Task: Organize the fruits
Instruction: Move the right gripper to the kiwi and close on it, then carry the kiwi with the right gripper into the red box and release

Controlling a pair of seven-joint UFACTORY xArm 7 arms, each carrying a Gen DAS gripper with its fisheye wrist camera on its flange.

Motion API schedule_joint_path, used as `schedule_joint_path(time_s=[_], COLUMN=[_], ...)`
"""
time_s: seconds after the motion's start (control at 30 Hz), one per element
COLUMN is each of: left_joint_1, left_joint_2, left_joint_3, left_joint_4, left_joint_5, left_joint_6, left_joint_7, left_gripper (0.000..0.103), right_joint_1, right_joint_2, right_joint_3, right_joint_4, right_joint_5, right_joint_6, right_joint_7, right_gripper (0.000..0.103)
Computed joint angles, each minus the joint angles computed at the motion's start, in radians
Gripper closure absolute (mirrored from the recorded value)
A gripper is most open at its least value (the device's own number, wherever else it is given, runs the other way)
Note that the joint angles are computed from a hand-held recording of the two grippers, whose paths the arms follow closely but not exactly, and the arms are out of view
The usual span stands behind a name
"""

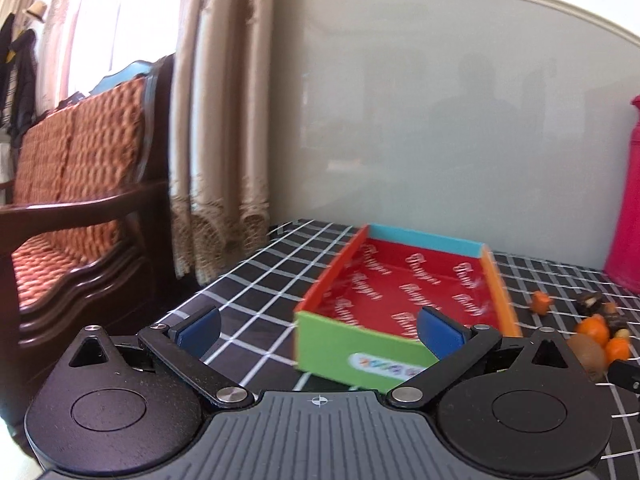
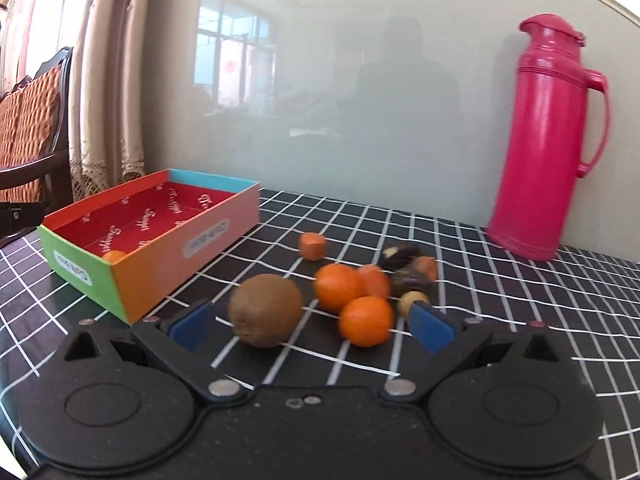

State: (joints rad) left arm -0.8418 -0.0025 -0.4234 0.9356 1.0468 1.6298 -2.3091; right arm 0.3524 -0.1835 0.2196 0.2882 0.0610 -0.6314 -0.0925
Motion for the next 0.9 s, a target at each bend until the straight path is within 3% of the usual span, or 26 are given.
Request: schedule_joint_path(time_s=[0.17, 0.23, 0.37, 0.57, 0.73, 0.83, 0.9], left_joint_1=[0.002, 0.004, 0.021, 0.038, 0.063, 0.079, 0.089], left_joint_2=[-0.034, -0.042, -0.097, -0.113, -0.156, -0.174, -0.173], left_joint_3=[-0.009, -0.013, -0.019, -0.037, -0.035, -0.035, -0.039], left_joint_4=[-0.045, -0.055, -0.111, -0.134, -0.177, -0.195, -0.195], left_joint_5=[-0.039, -0.056, -0.064, -0.103, -0.158, -0.175, -0.177], left_joint_6=[0.033, 0.049, -0.011, 0.008, -0.029, -0.067, -0.083], left_joint_7=[-0.051, -0.073, -0.105, -0.084, -0.056, -0.03, -0.004], left_gripper=[0.0, 0.0, 0.0, 0.0, 0.0, 0.0, 0.0], right_joint_1=[0.016, 0.022, 0.036, 0.054, 0.068, 0.065, 0.061], right_joint_2=[0.037, 0.049, 0.071, 0.12, 0.14, 0.136, 0.14], right_joint_3=[0.026, 0.042, 0.024, 0.044, 0.037, 0.006, 0.017], right_joint_4=[0.033, 0.049, 0.074, 0.127, 0.165, 0.173, 0.178], right_joint_5=[0.036, 0.081, 0.064, 0.159, 0.22, 0.145, 0.165], right_joint_6=[0.021, 0.042, 0.079, 0.116, 0.171, 0.218, 0.22], right_joint_7=[-0.014, -0.036, -0.005, -0.054, -0.074, 0.0, -0.026], right_gripper=[0.006, 0.012, 0.021, 0.027, 0.046, 0.053, 0.054])
